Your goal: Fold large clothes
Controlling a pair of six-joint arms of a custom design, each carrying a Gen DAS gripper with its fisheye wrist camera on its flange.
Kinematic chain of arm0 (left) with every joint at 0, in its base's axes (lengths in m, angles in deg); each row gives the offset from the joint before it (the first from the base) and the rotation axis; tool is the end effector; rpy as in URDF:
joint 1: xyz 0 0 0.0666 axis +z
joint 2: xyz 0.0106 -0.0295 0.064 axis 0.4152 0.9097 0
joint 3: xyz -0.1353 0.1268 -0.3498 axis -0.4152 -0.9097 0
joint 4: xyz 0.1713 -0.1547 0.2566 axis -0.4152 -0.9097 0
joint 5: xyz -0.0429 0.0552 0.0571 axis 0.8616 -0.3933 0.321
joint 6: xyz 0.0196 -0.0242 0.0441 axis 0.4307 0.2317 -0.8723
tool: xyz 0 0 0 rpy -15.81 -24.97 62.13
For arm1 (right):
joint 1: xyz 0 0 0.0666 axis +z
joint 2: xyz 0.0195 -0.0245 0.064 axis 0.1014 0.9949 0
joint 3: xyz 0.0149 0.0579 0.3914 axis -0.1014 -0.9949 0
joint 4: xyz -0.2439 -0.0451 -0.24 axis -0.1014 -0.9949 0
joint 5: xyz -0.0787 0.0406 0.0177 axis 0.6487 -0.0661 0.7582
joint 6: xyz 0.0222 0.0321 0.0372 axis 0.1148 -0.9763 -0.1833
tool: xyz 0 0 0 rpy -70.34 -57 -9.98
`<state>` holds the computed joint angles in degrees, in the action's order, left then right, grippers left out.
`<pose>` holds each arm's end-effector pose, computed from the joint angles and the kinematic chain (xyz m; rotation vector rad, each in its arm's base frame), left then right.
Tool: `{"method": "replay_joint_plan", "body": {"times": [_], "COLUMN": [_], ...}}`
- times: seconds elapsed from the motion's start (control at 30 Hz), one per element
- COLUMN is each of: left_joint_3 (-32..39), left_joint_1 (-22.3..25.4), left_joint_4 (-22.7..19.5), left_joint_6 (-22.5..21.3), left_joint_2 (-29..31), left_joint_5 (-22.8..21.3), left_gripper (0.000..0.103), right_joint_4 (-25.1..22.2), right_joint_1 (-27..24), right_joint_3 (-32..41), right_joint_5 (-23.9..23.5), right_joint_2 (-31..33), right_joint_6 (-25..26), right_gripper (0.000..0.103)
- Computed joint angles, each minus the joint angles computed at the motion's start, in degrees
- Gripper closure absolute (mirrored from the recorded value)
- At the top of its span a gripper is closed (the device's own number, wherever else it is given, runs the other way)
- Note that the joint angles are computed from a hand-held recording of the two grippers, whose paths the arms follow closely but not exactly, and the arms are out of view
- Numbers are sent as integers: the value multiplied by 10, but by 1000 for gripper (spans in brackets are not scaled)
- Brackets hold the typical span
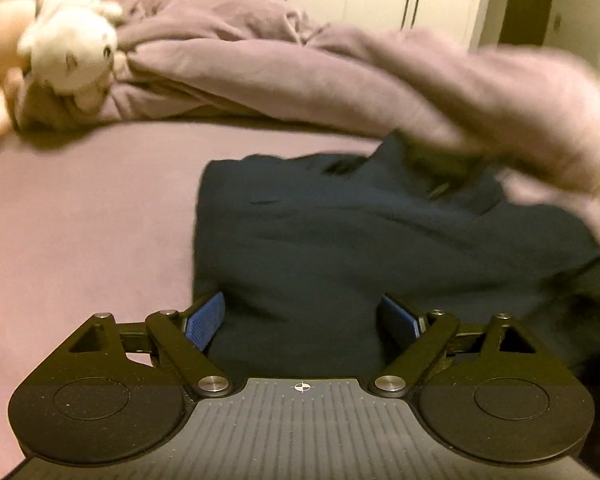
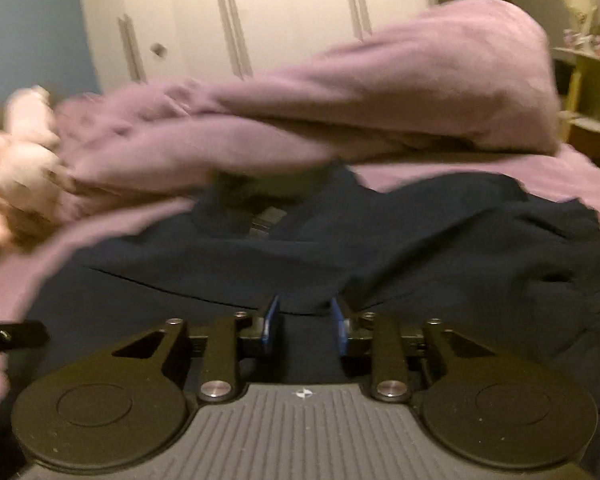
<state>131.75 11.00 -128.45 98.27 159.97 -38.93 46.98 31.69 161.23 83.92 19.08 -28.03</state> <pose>0.4443 -0.0973 0.5610 -0.2394 2.3545 0.0648 0.5306 0.2498 0.4838 -0.0035 2.1251 0.2869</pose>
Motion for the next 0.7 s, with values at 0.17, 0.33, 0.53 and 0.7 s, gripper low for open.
{"method": "replay_joint_plan", "body": {"times": [0.17, 0.33, 0.53, 0.7], "left_joint_3": [-40, -41, -19, -23], "left_joint_1": [6, 5, 7, 9], "left_joint_4": [36, 28, -1, -5], "left_joint_6": [-10, -11, -11, -12], "left_joint_2": [-1, -2, 7, 2], "left_joint_5": [7, -4, 4, 10], "left_gripper": [1, 1, 1, 1], "right_joint_4": [92, 97, 88, 90], "right_joint_1": [-48, -55, -32, -49], "right_joint_3": [-116, -150, -199, -207], "right_joint_5": [50, 42, 54, 16], "right_joint_2": [-51, -92, -134, -126], "right_joint_6": [86, 74, 81, 54], "right_gripper": [103, 103, 100, 103]}}
